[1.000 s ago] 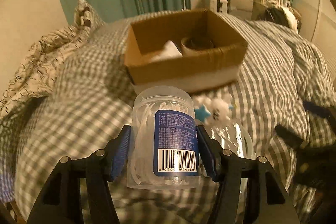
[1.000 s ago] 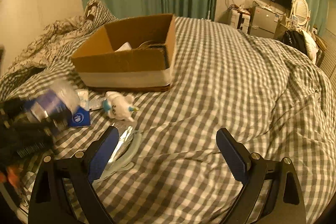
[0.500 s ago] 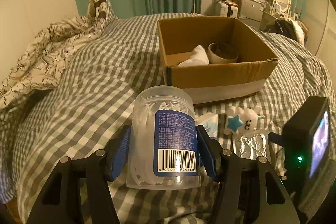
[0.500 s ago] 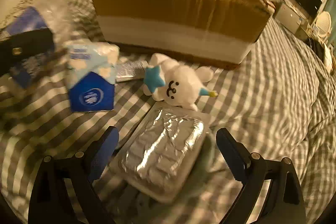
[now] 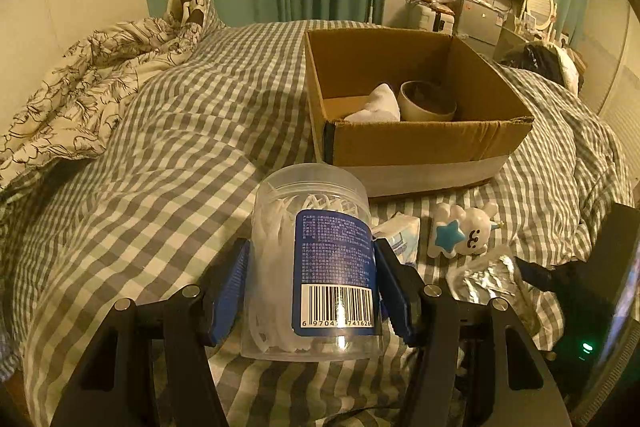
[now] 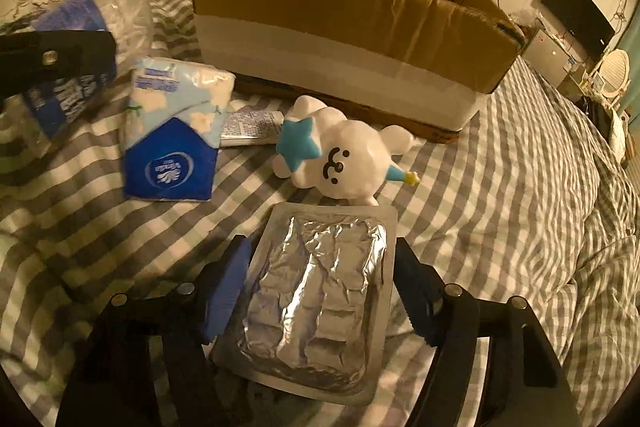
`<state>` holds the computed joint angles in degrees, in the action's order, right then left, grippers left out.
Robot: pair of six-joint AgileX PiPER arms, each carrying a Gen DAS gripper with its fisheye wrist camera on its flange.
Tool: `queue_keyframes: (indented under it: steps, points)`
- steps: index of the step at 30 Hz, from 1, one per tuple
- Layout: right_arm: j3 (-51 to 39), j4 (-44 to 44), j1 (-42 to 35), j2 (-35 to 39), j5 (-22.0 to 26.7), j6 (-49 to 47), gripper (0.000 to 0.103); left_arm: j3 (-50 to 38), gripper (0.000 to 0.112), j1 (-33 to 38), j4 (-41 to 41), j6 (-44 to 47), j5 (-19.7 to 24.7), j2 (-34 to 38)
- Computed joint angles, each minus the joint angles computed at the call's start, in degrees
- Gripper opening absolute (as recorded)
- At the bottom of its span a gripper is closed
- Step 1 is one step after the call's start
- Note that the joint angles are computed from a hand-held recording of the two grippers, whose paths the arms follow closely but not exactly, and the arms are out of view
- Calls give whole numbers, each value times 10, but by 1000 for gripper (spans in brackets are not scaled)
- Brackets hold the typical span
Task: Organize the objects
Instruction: 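Grasp the clear plastic container with the left tool while the right tool grasps the foil blister pack, then lower the container and blister pack into the box and open both tools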
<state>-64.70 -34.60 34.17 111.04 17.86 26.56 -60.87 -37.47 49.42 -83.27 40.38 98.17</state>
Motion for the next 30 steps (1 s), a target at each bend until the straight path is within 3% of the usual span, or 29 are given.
queue_keyframes:
  steps: [3,6,9,14,20,30]
  points:
    - [33,56,-15,-50,-21,-59,69,-10,63,-14,4,4,24,-8]
    - [47,193,-36,-98,-32,-189,69,-24,63,-27,8,9,43,-17]
    - [31,329,-58,-135,-21,-320,69,-45,63,-35,9,27,60,-26]
    - [-32,458,-94,-174,9,-467,69,-106,63,-33,7,76,73,-28]
    - [-199,568,-135,-119,81,-575,69,-230,63,1,-20,177,74,21]
    - [-534,515,-141,82,189,-517,69,-436,63,93,-128,334,49,163]
